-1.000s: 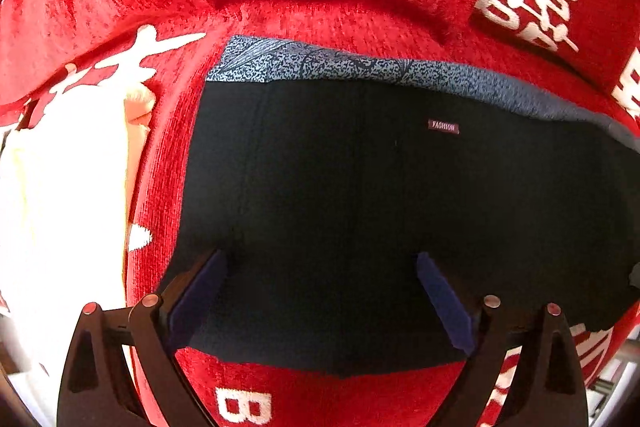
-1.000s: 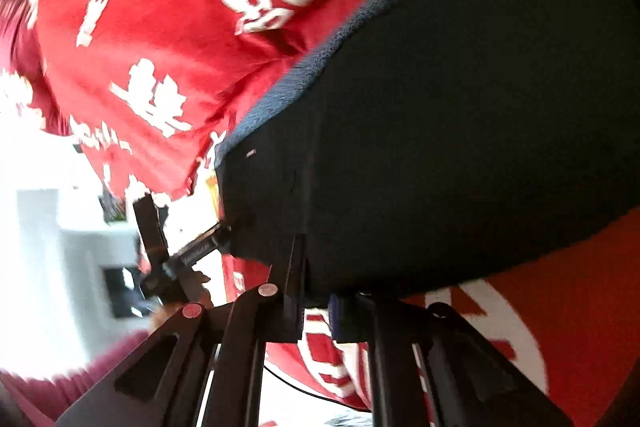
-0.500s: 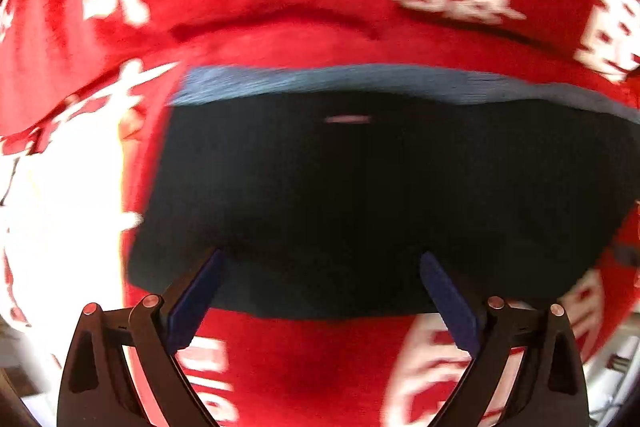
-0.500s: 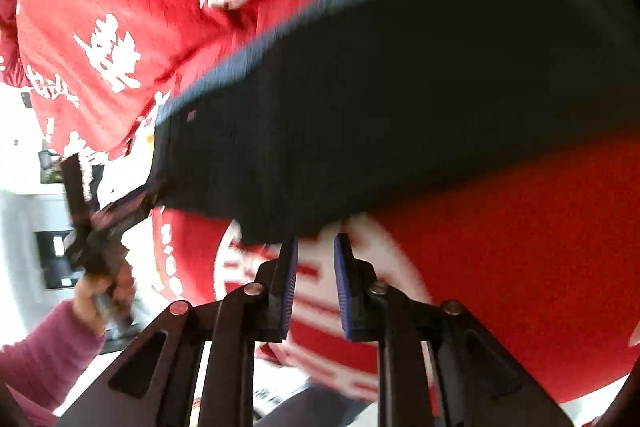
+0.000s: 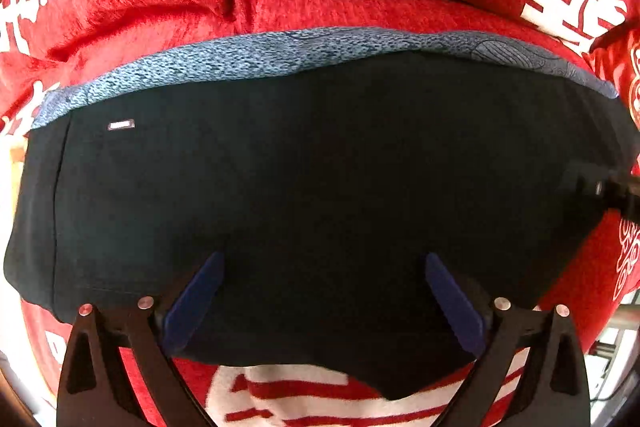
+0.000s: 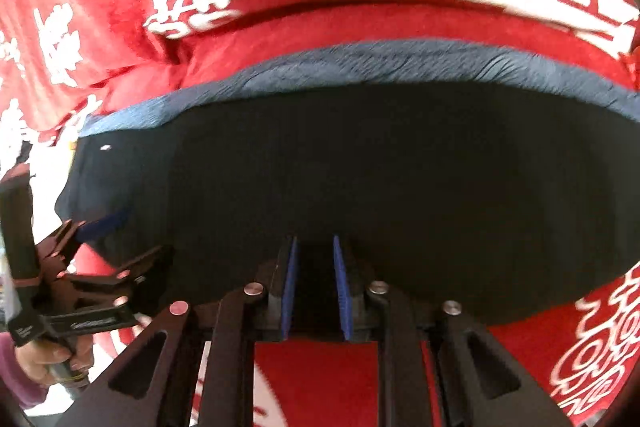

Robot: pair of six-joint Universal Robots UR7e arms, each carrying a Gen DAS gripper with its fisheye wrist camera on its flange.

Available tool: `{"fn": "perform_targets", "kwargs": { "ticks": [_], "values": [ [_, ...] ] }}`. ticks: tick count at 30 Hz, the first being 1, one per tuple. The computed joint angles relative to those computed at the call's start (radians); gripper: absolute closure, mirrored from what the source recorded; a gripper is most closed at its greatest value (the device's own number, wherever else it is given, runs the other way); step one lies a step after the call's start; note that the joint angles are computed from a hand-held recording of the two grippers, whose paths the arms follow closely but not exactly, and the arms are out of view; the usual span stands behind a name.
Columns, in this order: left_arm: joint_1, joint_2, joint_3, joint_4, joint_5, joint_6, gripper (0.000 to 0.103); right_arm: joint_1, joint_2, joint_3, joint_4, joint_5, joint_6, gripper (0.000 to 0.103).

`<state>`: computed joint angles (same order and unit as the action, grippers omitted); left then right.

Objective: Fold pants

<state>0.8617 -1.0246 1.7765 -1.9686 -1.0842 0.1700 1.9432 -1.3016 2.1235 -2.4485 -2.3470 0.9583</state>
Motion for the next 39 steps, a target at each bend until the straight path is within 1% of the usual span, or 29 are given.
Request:
{"fn": "perform_targets", "kwargs": {
  "ticks": [2, 3, 4, 5, 6, 7, 9, 10, 11, 13, 14, 15, 16, 17, 19, 20, 21, 23, 26, 28, 29, 30, 31, 32, 33, 35, 36, 39],
  "values": [
    [-0.009, -0.003, -0.005, 0.007, 0.032, 0.019, 0.001, -0.004, -0.021, -0.026, 0.100, -0.016, 0.067, 0.082],
    [-0.011, -0.005, -0.012, 0.012, 0.048, 0.024, 0.001, -0.007, -0.026, -0.032, 0.106, -0.013, 0.069, 0.079],
    [-0.011, -0.009, -0.017, 0.013, 0.063, 0.025, 0.001, -0.010, -0.032, -0.034, 0.071, 0.004, 0.039, 0.078],
    [-0.006, -0.015, -0.030, 0.011, 0.068, 0.021, 0.001, -0.018, -0.032, -0.039, 0.014, 0.037, -0.013, 0.074],
    [-0.001, -0.012, -0.048, 0.013, 0.068, 0.014, 0.001, -0.023, -0.028, -0.047, -0.023, 0.067, -0.058, 0.070],
    [0.009, -0.013, -0.068, 0.013, 0.072, 0.003, 0.001, -0.030, -0.015, -0.066, -0.052, 0.100, -0.115, 0.067],
    [0.031, -0.006, -0.115, -0.005, 0.108, -0.010, 0.001, -0.043, 0.063, -0.167, -0.087, 0.181, -0.292, 0.064],
    [0.040, -0.002, -0.132, -0.021, 0.128, -0.011, 0.001, -0.053, 0.110, -0.228, -0.087, 0.227, -0.375, 0.062],
    [0.050, 0.001, -0.151, -0.041, 0.154, -0.011, 0.001, -0.061, 0.150, -0.280, -0.084, 0.264, -0.432, 0.061],
    [0.076, 0.018, -0.190, -0.078, 0.204, 0.000, 0.001, -0.082, 0.256, -0.419, -0.062, 0.357, -0.556, 0.055],
    [0.090, 0.027, -0.203, -0.104, 0.239, 0.019, 0.001, -0.087, 0.300, -0.477, -0.045, 0.374, -0.595, 0.053],
    [0.103, 0.033, -0.206, -0.124, 0.262, 0.038, 0.001, -0.092, 0.366, -0.562, -0.016, 0.389, -0.638, 0.051],
    [0.117, 0.039, -0.216, -0.126, 0.281, 0.047, 0.001, -0.098, 0.423, -0.640, 0.019, 0.402, -0.661, 0.051],
    [0.130, 0.047, -0.229, -0.117, 0.285, 0.046, 0.001, -0.107, 0.482, -0.720, 0.050, 0.419, -0.676, 0.051],
    [0.159, 0.049, -0.247, -0.063, 0.281, 0.016, 0.001, -0.116, 0.561, -0.832, 0.100, 0.448, -0.704, 0.051],
    [0.169, 0.052, -0.249, -0.051, 0.281, 0.009, 0.001, -0.116, 0.606, -0.896, 0.137, 0.440, -0.725, 0.051],
    [0.183, 0.052, -0.254, -0.046, 0.265, 0.010, 0.001, -0.116, 0.640, -0.943, 0.164, 0.430, -0.743, 0.051],
    [0.195, 0.038, -0.235, -0.087, 0.230, 0.029, 0.001, -0.124, 0.705, -1.039, 0.226, 0.425, -0.758, 0.051],
    [0.210, 0.037, -0.243, -0.093, 0.191, 0.038, 0.001, -0.140, 0.735, -1.088, 0.278, 0.464, -0.735, 0.051],
    [0.210, 0.033, -0.238, -0.101, 0.172, 0.039, 0.001, -0.155, 0.766, -1.138, 0.340, 0.506, -0.718, 0.052],
    [0.210, 0.027, -0.230, -0.109, 0.167, 0.044, 0.001, -0.165, 0.776, -1.156, 0.384, 0.531, -0.704, 0.054],
    [0.209, 0.026, -0.227, -0.112, 0.166, 0.047, 0.001, -0.168, 0.785, -1.174, 0.419, 0.539, -0.691, 0.072],
    [0.208, 0.024, -0.225, -0.114, 0.166, 0.049, 0.001, -0.167, 0.793, -1.187, 0.435, 0.536, -0.684, 0.084],
    [0.208, 0.024, -0.226, -0.114, 0.165, 0.048, 0.001, -0.165, 0.792, -1.186, 0.421, 0.541, -0.695, 0.094],
    [0.210, 0.021, -0.225, -0.115, 0.160, 0.048, 0.001, -0.162, 0.792, -1.186, 0.408, 0.551, -0.715, 0.099],
    [0.212, 0.017, -0.214, -0.139, 0.156, 0.063, 0.001, -0.146, 0.807, -1.216, 0.417, 0.501, -0.744, 0.100],
    [0.212, 0.018, -0.212, -0.145, 0.157, 0.068, 0.001, -0.141, 0.837, -1.266, 0.443, 0.470, -0.741, 0.100],
    [0.210, 0.021, -0.213, -0.143, 0.163, 0.063, 0.001, -0.139, 0.887, -1.324, 0.479, 0.404, -0.704, 0.100]
  ]
}}
